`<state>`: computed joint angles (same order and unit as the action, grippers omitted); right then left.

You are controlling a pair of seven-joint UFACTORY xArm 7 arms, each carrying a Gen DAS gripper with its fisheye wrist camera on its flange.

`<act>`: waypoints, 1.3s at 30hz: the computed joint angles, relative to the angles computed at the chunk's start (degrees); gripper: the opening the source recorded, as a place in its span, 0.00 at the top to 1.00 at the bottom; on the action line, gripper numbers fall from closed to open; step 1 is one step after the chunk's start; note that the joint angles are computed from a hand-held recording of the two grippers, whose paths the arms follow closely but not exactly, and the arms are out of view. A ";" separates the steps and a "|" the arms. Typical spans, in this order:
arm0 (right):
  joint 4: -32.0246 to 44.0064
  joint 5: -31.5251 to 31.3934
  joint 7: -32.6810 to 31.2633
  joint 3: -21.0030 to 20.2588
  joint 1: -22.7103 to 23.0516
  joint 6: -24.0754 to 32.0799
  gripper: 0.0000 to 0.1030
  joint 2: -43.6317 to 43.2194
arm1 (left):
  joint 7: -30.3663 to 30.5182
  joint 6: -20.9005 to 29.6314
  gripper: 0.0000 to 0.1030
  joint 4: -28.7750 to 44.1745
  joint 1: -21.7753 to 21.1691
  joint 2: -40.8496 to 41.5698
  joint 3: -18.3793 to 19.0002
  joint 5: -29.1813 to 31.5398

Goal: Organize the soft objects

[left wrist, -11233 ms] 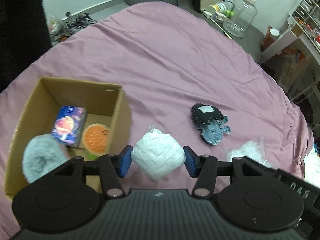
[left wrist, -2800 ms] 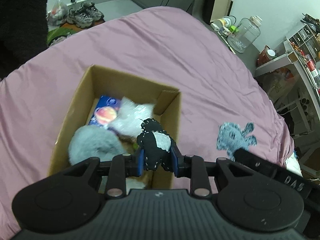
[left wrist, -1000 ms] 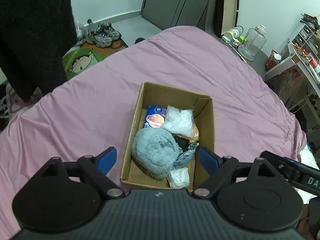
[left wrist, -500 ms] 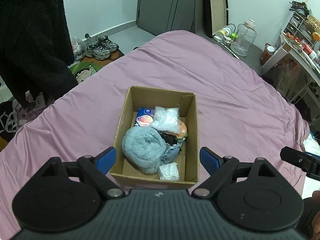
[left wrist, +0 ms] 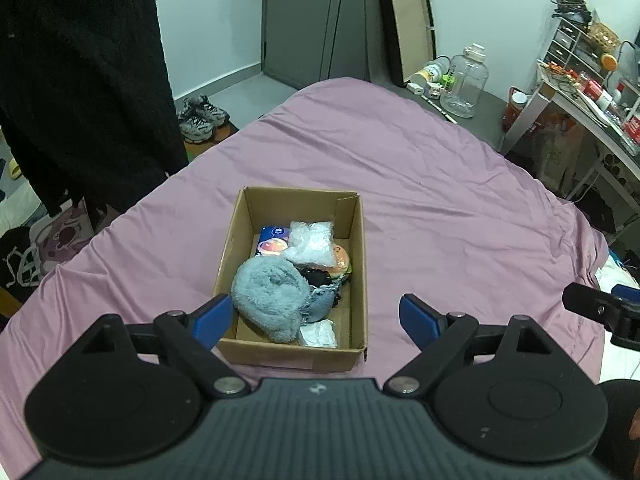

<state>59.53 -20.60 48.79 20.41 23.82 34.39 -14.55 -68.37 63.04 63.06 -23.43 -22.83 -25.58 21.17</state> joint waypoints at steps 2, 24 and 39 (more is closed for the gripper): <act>0.05 -0.34 0.59 0.28 -0.08 1.20 0.00 -0.60 | 0.29 0.45 0.13 0.55 -0.13 -0.01 -0.39 0.44; 1.62 -6.72 9.34 5.02 -0.91 8.16 0.00 -4.45 | 6.50 -1.60 0.13 -2.03 1.62 -7.92 -0.66 -1.42; 0.93 -6.81 11.78 6.75 -0.09 7.70 0.00 -6.14 | 10.57 -2.42 0.13 -5.59 3.85 -13.48 -1.78 -4.62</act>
<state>60.46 -27.40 60.57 27.17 23.74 42.09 -20.69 -57.80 60.61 57.47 -19.58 -36.32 -27.36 16.55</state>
